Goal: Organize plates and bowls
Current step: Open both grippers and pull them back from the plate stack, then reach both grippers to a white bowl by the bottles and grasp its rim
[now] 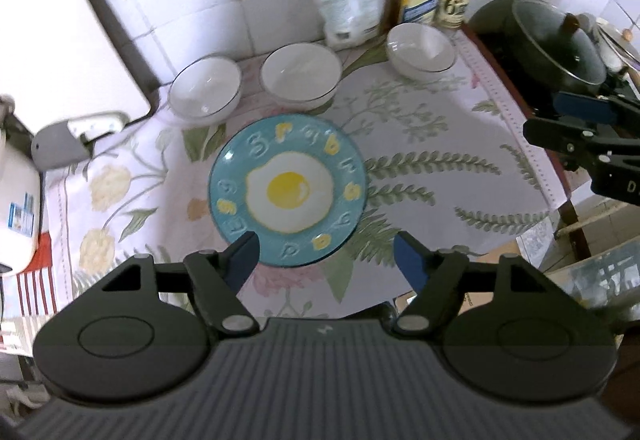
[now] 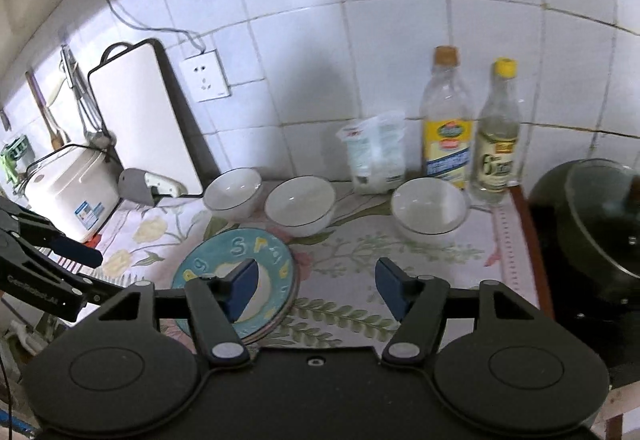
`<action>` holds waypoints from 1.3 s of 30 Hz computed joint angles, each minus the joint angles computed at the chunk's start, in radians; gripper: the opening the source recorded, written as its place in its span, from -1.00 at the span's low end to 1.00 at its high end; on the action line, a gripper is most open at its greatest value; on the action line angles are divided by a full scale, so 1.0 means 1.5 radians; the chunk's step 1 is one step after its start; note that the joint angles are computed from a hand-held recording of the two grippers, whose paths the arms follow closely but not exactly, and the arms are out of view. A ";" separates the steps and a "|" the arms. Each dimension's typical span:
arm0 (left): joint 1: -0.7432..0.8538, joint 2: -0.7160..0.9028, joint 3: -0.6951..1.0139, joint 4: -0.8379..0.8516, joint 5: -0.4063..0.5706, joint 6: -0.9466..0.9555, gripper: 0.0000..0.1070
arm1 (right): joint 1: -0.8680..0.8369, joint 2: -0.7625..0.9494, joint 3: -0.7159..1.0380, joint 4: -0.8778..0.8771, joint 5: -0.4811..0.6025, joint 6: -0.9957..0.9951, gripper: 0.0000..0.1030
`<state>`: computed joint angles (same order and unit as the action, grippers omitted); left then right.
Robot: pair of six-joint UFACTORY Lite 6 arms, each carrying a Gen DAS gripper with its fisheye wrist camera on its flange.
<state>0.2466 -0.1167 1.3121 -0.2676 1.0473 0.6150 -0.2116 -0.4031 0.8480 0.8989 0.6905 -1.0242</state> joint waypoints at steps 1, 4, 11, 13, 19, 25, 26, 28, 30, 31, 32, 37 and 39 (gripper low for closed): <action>-0.010 -0.001 0.001 -0.006 0.000 -0.004 0.37 | -0.013 -0.001 0.002 0.002 0.006 -0.009 0.36; -0.050 0.013 0.016 -0.014 0.000 -0.039 0.37 | -0.058 0.015 0.024 0.015 0.029 -0.047 0.36; -0.161 0.124 0.114 0.014 -0.041 -0.170 0.44 | -0.115 0.153 0.132 0.074 0.055 -0.150 0.36; -0.183 0.167 0.154 0.018 -0.052 -0.198 0.44 | -0.114 0.205 0.166 0.093 0.046 -0.191 0.36; -0.232 0.297 0.270 0.024 -0.096 -0.284 0.44 | -0.108 0.377 0.275 0.182 0.025 -0.327 0.36; -0.267 0.421 0.368 0.022 -0.168 -0.360 0.44 | -0.087 0.564 0.420 0.214 -0.016 -0.360 0.36; -0.274 0.439 0.379 0.031 -0.189 -0.381 0.41 | -0.083 0.589 0.437 0.219 -0.022 -0.366 0.36; -0.291 0.471 0.397 0.057 -0.231 -0.411 0.40 | -0.076 0.648 0.481 0.217 -0.036 -0.354 0.36; -0.312 0.503 0.418 0.103 -0.268 -0.436 0.40 | -0.071 0.698 0.522 0.207 -0.044 -0.335 0.35; -0.319 0.523 0.435 0.113 -0.275 -0.444 0.40 | -0.069 0.722 0.540 0.209 -0.049 -0.331 0.35; -0.322 0.549 0.463 0.111 -0.271 -0.446 0.40 | -0.067 0.749 0.564 0.207 -0.051 -0.320 0.35; -0.326 0.681 0.598 0.075 -0.269 -0.451 0.39 | -0.060 0.852 0.660 0.177 -0.055 -0.265 0.35; -0.329 0.752 0.685 0.083 -0.250 -0.474 0.38 | -0.054 0.897 0.714 0.150 -0.051 -0.223 0.35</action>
